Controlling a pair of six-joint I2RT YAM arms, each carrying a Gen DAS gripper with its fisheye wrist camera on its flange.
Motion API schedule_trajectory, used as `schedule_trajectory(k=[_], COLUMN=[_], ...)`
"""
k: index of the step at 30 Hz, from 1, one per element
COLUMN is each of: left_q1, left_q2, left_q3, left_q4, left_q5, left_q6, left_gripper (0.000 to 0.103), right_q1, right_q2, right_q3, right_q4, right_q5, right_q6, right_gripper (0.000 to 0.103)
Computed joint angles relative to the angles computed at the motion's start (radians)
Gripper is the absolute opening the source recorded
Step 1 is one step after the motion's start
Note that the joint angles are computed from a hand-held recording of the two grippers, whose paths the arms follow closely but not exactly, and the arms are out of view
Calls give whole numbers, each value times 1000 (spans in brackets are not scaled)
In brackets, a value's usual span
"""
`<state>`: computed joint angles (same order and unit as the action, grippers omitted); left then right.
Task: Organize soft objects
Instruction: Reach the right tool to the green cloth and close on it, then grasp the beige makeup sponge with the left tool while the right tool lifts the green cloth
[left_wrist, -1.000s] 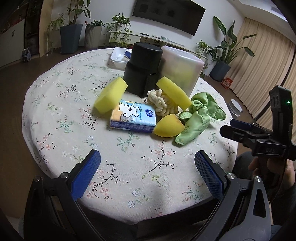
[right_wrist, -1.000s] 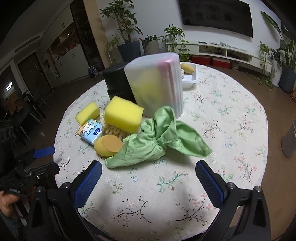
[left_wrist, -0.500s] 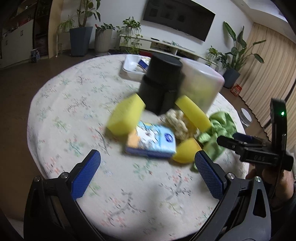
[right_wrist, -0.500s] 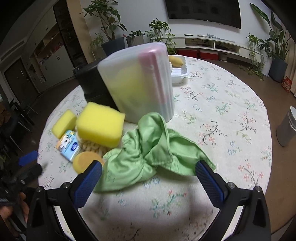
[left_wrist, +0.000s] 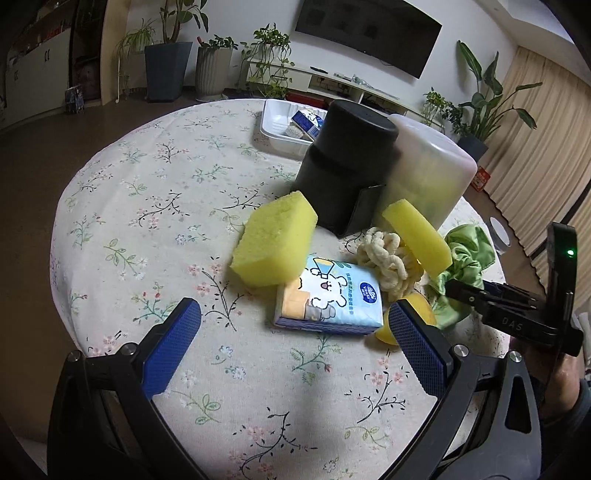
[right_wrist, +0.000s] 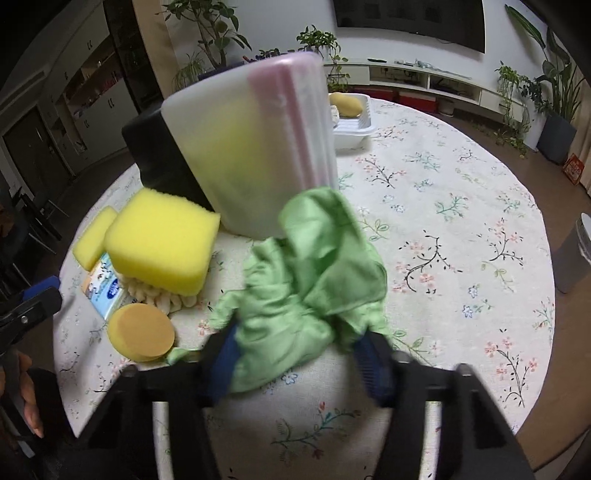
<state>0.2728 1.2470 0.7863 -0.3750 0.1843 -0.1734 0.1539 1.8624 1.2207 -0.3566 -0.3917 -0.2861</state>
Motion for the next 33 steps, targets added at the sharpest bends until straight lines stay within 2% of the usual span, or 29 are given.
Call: schedule_trajectory(k=[3, 7, 11, 16, 18, 20, 25, 29, 33], left_q1=[-16, -47, -143, -298, -333, -338, -326, -348, -416], left_q2=[15, 17, 6, 36, 76, 103, 116, 99, 132], left_q3=[14, 25, 30, 39, 53, 67, 89, 84, 98], left_q4=[-9, -23, -31, -1, 9, 0, -6, -4, -27], left_q5=[-5, -7, -20, -73, -76, -77, -86, -118, -218], left_q6=[9, 20, 15, 6, 16, 18, 46, 74, 143], left_gripper=[103, 103, 103, 103, 98, 70, 64, 64, 64], right_q1=[-15, -40, -67, -81, -81, -85, -83, -84, -86], right_q2=[-29, -111, -164, -159, -149, -142, -129, -120, -115], right_q3=[-22, -105, -173, -166, -154, -149, -141, -129, -123], right_q4=[2, 44, 72, 65, 52, 49, 44, 41, 36], right_q5=[-20, -44, -61, -84, -83, -86, -82, -89, -95], right_q6=[-11, -32, -60, -62, -64, -68, -80, -78, -77], right_gripper=[38, 34, 33, 33, 33, 33, 33, 34, 34])
